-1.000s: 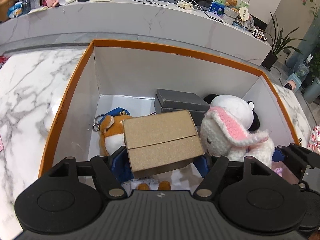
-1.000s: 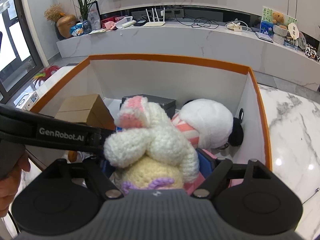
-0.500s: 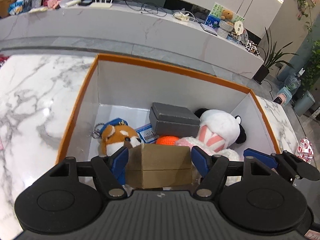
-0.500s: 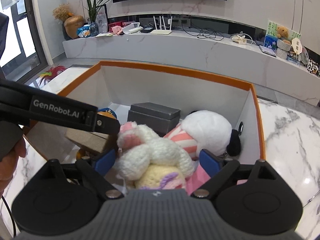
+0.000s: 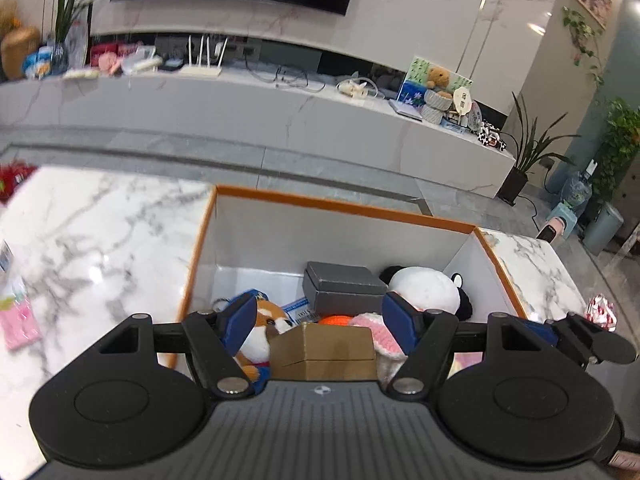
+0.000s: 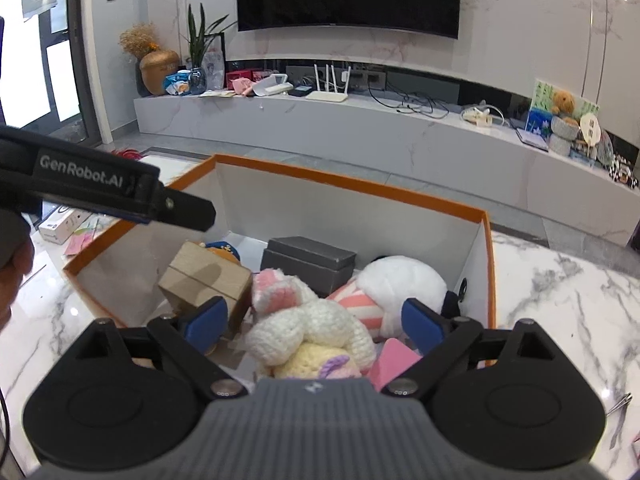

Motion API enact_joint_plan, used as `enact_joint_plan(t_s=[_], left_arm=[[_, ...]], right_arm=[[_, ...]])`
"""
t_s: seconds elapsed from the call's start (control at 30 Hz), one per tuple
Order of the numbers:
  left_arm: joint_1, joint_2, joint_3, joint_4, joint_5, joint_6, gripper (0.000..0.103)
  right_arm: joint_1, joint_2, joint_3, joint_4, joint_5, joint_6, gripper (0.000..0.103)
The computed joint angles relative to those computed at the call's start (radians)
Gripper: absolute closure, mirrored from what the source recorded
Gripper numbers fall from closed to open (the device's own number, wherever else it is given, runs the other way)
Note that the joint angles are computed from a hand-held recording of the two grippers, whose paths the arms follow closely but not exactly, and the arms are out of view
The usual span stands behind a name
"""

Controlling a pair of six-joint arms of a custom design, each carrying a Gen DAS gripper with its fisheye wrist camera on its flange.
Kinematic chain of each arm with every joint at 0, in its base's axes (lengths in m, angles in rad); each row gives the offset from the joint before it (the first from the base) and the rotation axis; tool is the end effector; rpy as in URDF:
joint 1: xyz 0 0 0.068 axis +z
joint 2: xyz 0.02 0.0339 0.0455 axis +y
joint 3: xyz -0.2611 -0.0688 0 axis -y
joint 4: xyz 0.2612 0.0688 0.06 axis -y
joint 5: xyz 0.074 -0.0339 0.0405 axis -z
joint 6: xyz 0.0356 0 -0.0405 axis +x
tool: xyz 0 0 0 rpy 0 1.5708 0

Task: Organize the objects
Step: 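Open both grippers to drop the cardboard box and bunny into the box, then withdraw both grippers from the orange box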

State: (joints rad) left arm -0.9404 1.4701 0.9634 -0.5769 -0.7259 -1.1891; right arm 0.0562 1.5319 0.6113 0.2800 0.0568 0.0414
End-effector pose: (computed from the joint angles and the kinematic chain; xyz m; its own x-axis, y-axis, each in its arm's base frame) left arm 0.1950 -0.2271 0.2101 -0.5847 -0.3762 -0.7187 -0.3266 0.9202 -0.2160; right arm 0.3032 0.0150 0.1373 -0.5967 0.0078 -0.8025 0.0141 0.9999 -0.0007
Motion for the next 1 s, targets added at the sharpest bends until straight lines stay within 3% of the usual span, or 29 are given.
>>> enact_joint_plan(t_s=[0.2, 0.37, 0.53, 0.63, 0.77, 0.87, 1.0], left_arm=[[-0.153, -0.006, 0.089, -0.264, -0.113, -0.107, 0.021], [-0.329, 0.053, 0.184, -0.533, -0.173, -0.401, 0.020], [-0.473, 0.134, 0.213, -0.658, -0.166, -0.683, 0.014], [-0.510, 0.111, 0.110, -0.523, -0.135, -0.746, 0.014], [-0.484, 0.051, -0.027, -0.293, -0.095, -0.633, 0.014], [-0.463, 0.068, -0.039, -0.283, -0.081, -0.603, 0.014], [-0.446, 0.059, -0.078, -0.246, -0.071, -0.600, 0.014]], right_arm=[[0.027, -0.158, -0.099, -0.015, 0.023, -0.025, 0.007], [0.066, -0.348, -0.188, -0.094, 0.058, -0.007, 0.006], [0.153, -0.555, -0.318, -0.179, 0.106, 0.046, 0.004], [0.217, -0.587, -0.400, -0.161, 0.162, 0.141, 0.004], [0.249, -0.416, -0.433, -0.010, 0.128, 0.253, 0.004], [0.307, -0.238, -0.408, 0.135, 0.194, 0.241, 0.004], [0.333, -0.047, -0.338, 0.234, 0.287, 0.257, 0.004]])
